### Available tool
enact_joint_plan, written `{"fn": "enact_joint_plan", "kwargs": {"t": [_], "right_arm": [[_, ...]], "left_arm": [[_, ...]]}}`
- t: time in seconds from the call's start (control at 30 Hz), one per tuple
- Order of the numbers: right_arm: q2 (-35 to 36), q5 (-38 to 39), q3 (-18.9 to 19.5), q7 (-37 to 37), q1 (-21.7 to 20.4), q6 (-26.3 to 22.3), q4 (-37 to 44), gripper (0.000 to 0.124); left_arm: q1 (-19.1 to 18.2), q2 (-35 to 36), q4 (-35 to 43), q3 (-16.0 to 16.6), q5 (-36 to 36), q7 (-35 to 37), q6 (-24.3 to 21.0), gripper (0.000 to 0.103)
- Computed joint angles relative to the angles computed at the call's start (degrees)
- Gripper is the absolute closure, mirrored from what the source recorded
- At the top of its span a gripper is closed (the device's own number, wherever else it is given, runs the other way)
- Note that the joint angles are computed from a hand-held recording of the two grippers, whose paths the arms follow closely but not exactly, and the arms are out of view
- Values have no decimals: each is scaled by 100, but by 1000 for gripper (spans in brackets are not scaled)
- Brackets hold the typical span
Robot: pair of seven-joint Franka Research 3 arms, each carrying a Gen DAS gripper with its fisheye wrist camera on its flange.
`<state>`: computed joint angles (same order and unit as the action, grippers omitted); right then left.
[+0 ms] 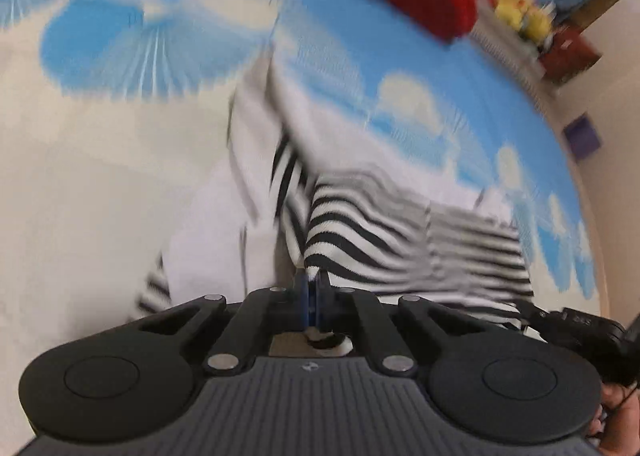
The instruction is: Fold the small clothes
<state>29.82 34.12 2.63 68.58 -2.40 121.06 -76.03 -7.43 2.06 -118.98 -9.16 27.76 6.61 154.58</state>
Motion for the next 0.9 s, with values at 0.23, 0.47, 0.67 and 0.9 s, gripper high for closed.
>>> {"fn": "enact_joint_plan", "kwargs": {"t": [0.23, 0.47, 0.67, 0.9], "right_arm": [[-61, -620, -243, 402, 214, -210, -19, 119], [-1157, 547, 205, -1400, 20, 1655, -1643, 95], [-802, -817, -433, -64, 341, 271, -1102, 95], [-2043, 258, -458, -1237, -314, 398, -1603, 70]], "left_arm": [[-59, -69, -22, -76, -738, 648, -689, 99], [-28, -68, -321, -254, -755, 1345, 255, 94], [-313, -605, -371, -265, -490, 1145, -847, 83], [-636, -1790, -865, -668, -709, 713, -1868, 41]]}}
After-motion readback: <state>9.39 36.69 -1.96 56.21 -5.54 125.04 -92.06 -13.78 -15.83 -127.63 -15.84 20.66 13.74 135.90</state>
